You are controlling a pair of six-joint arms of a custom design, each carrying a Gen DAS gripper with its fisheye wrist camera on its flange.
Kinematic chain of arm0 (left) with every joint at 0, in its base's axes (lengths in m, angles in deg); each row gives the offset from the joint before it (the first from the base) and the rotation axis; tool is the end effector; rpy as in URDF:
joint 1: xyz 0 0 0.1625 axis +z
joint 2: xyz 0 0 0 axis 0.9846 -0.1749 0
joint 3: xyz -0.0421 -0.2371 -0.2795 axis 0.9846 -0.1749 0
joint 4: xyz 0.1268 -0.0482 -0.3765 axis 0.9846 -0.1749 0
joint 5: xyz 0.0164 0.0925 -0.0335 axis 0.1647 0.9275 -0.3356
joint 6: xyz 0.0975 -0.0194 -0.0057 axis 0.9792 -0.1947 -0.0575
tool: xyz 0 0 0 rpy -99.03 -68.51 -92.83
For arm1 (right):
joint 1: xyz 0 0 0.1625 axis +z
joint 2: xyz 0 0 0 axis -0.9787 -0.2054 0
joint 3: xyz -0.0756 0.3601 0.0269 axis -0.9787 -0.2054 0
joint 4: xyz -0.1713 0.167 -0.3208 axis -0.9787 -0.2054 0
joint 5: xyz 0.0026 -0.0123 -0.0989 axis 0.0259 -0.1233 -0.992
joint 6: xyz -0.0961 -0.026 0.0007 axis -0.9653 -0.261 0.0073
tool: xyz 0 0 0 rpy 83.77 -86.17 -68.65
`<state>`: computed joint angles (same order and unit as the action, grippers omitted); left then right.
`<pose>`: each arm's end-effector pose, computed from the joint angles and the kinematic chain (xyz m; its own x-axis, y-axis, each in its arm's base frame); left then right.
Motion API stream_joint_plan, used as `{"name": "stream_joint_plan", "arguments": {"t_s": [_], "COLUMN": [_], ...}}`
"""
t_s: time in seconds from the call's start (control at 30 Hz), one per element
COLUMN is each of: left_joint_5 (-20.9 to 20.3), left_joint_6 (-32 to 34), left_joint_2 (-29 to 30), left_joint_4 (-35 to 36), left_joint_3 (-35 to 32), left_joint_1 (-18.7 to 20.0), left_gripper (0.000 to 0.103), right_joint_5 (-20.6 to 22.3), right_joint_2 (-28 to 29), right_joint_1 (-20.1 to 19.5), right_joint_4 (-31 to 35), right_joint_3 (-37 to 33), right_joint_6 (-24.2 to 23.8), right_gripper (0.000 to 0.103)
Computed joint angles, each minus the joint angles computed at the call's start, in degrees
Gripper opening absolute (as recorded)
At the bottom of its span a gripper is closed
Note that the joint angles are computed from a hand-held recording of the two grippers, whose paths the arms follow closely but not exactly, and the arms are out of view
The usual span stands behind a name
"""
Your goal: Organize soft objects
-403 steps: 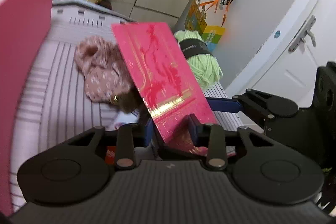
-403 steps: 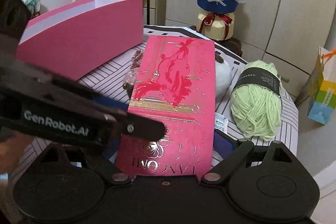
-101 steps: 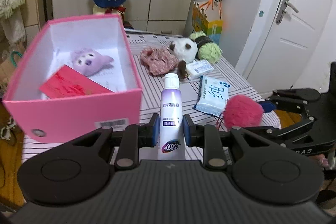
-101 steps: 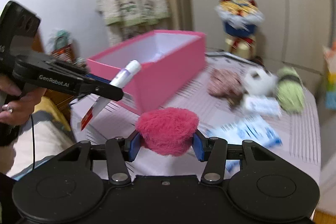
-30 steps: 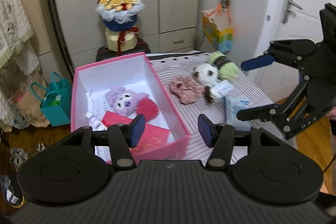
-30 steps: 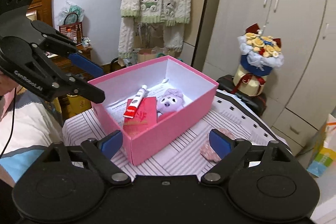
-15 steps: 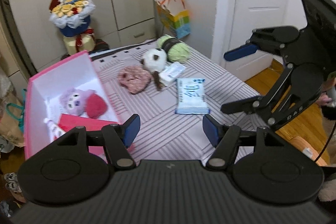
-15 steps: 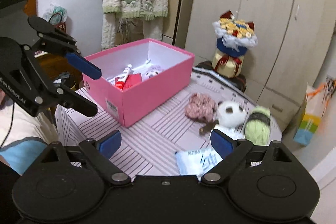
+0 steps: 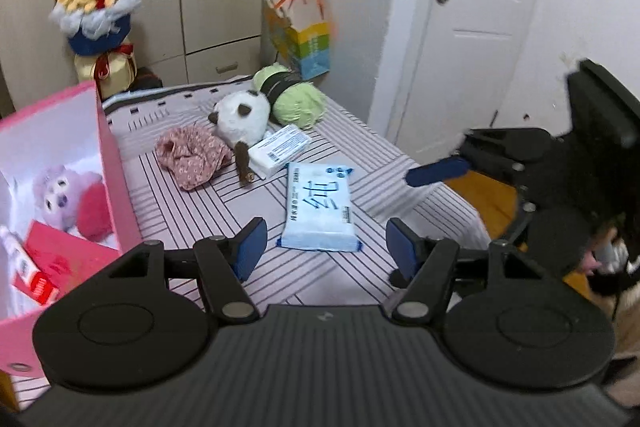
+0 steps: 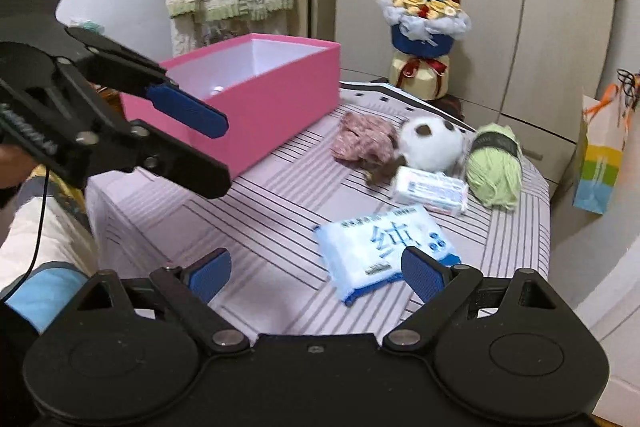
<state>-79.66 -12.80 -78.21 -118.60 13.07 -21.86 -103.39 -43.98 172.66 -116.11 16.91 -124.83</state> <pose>-0.2924 -0.7662 0.1566 -0.5425 0.7490 -0.3804 0.8401 0.4834 -0.2463 0.1600 -0.6964 0.2474 -0.6370 -0.4068 0.6548 -0.7351 0.5763 -0.3571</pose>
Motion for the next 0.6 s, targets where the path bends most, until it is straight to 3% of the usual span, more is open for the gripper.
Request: {"name": "stream_joint_plan", "arguments": {"t_s": [0.13, 0.2, 0.3, 0.47, 0.53, 0.6], "left_joint_5": [1.43, 3.52, 1.5, 2.37, 1.73, 4.23], "left_joint_6": [1.71, -0.43, -1.65, -0.58, 1.72, 2.72], "left_joint_2": [3.48, 6.04, 9.04, 14.14, 16.27, 18.89], "left_joint_4": [-6.7, -4.44, -2.3, -2.68, -5.27, -6.75], "left_joint_3": [-0.46, -3.6, -7.85, -13.58, -15.3, -18.03], "left_joint_1": [1.13, 1.2, 1.96, 2.16, 2.45, 2.26], "left_gripper": [0.063, 0.062, 0.061, 0.057, 0.055, 0.054], "right_joint_5": [1.67, 1.34, 2.82, 5.44, 4.33, 2.48], "right_joint_2": [1.92, 3.58, 5.25, 7.74, 9.25, 10.68], "right_joint_1": [-2.54, -3.44, -4.61, -5.78, -5.63, -5.4], "right_joint_4": [-1.97, -1.62, -2.06, -4.09, -6.7, -7.87], "right_joint_3": [-1.16, -3.07, -4.37, -6.22, -7.0, -8.09], "right_joint_6": [1.74, 3.91, 3.63, 6.05, 5.51, 5.17], "right_gripper": [0.094, 0.094, 0.094, 0.094, 0.094, 0.094]}}
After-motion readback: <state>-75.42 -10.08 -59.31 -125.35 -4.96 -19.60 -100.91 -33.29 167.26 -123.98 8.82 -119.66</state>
